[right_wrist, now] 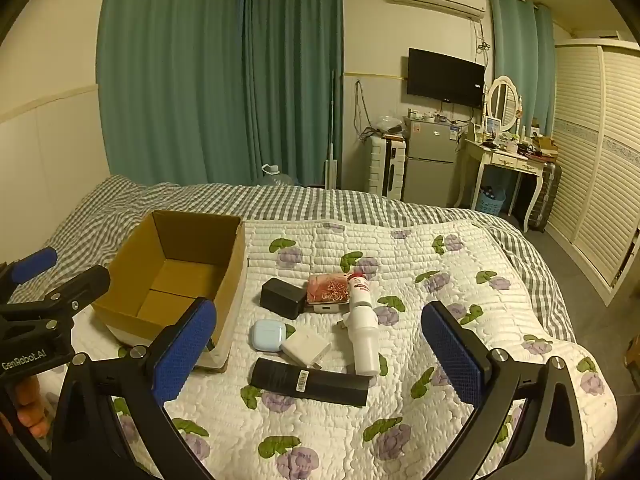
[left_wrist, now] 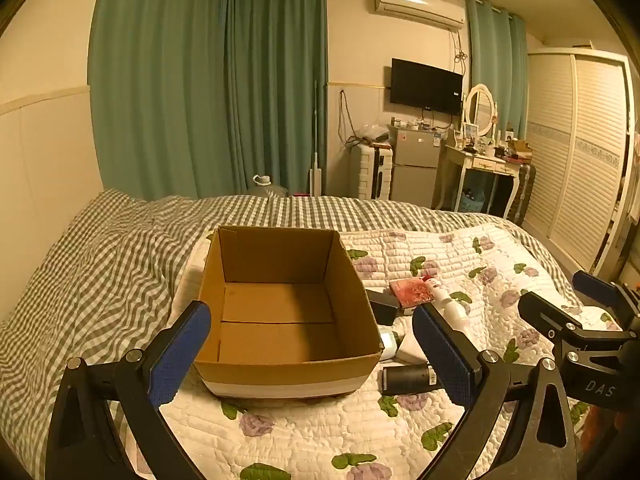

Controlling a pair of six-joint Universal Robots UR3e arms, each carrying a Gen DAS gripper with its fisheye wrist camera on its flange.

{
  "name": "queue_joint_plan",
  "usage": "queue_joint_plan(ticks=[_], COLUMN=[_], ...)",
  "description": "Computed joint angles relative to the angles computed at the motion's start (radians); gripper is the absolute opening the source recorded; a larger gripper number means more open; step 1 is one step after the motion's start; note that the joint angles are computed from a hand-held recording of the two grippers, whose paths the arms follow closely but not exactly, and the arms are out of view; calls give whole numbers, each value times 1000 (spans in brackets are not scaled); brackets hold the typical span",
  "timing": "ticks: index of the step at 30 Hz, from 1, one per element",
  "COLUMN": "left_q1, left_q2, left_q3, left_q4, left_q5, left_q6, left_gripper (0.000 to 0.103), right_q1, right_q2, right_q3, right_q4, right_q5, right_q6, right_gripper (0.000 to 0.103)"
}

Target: Organize rigid objects

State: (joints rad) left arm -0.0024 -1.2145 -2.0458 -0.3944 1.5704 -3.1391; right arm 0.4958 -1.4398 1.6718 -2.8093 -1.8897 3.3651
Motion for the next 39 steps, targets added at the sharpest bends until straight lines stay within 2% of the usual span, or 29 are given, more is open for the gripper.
queue_joint_plan(ticks=[39], left_q1=[9], left_q2=[5], left_q3=[9], left_q4=[-17], left_q5=[-8], left_q6=[8], left_gripper=[102], right_q1=[8], right_q2=[18], right_q3=[2], right_q4=[-18], right_q5=[-7], right_q6=[11], right_gripper=[103])
